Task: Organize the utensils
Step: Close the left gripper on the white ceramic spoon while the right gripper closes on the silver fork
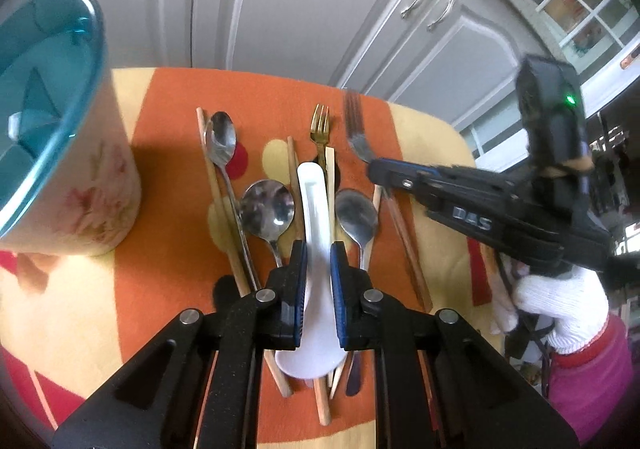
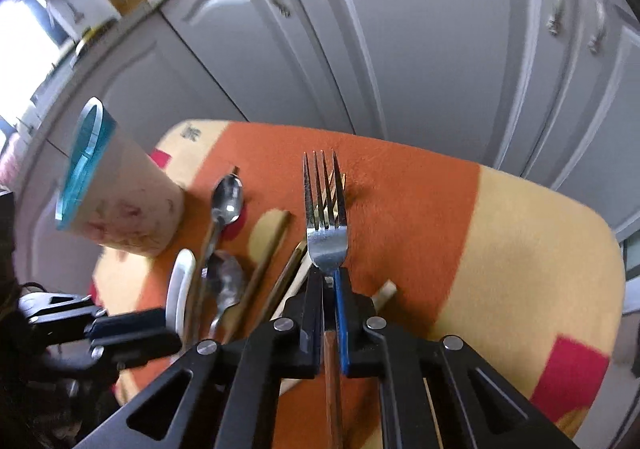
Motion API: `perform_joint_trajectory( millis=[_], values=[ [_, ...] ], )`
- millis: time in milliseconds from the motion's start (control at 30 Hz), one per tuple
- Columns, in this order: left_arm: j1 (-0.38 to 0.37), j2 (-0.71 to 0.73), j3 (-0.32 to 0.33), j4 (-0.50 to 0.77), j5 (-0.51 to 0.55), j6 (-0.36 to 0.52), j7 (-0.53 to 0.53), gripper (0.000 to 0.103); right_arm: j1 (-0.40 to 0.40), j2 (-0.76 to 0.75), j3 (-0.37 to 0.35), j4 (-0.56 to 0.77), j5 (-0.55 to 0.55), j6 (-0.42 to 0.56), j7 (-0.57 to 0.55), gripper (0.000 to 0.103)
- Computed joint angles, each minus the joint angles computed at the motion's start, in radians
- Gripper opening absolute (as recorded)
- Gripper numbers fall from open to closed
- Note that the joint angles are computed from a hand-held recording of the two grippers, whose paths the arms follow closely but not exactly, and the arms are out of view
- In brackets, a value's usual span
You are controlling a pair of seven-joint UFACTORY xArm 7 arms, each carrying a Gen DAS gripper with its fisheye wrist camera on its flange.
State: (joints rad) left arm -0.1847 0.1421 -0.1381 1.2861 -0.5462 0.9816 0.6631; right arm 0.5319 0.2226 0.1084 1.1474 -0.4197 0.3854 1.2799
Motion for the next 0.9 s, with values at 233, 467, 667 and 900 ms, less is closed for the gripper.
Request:
perform_joint_trajectory(
  millis=[233, 467, 667, 900],
  values=[
    [0.009, -0.048, 0.01, -0.032, -0.039, 0.0, 0.037, 0.001, 0.021, -0.121, 0.02, -0.091, -0.14, -0.019, 0.202, 0.006],
    [0.015, -0.038, 0.023, -0.039, -0.013, 0.029, 0.0, 0.001, 0.022, -0.104, 0.074, -0.068, -0.139, 0.026, 0.234, 0.006],
    [0.0, -0.007, 0.011, -0.046, 0.033, -0.005, -0.043, 0.019, 0.031, -0.093, 0.079, -0.097, -0.094, 0.007, 0.233, 0.006],
    [-0.038, 0.064, -0.012, -0.011, 0.122, -0.078, -0.127, 0.027, 0.03, -0.085, 0.091, -0.126, 0.006, 0.007, 0.17, 0.006]
  ],
)
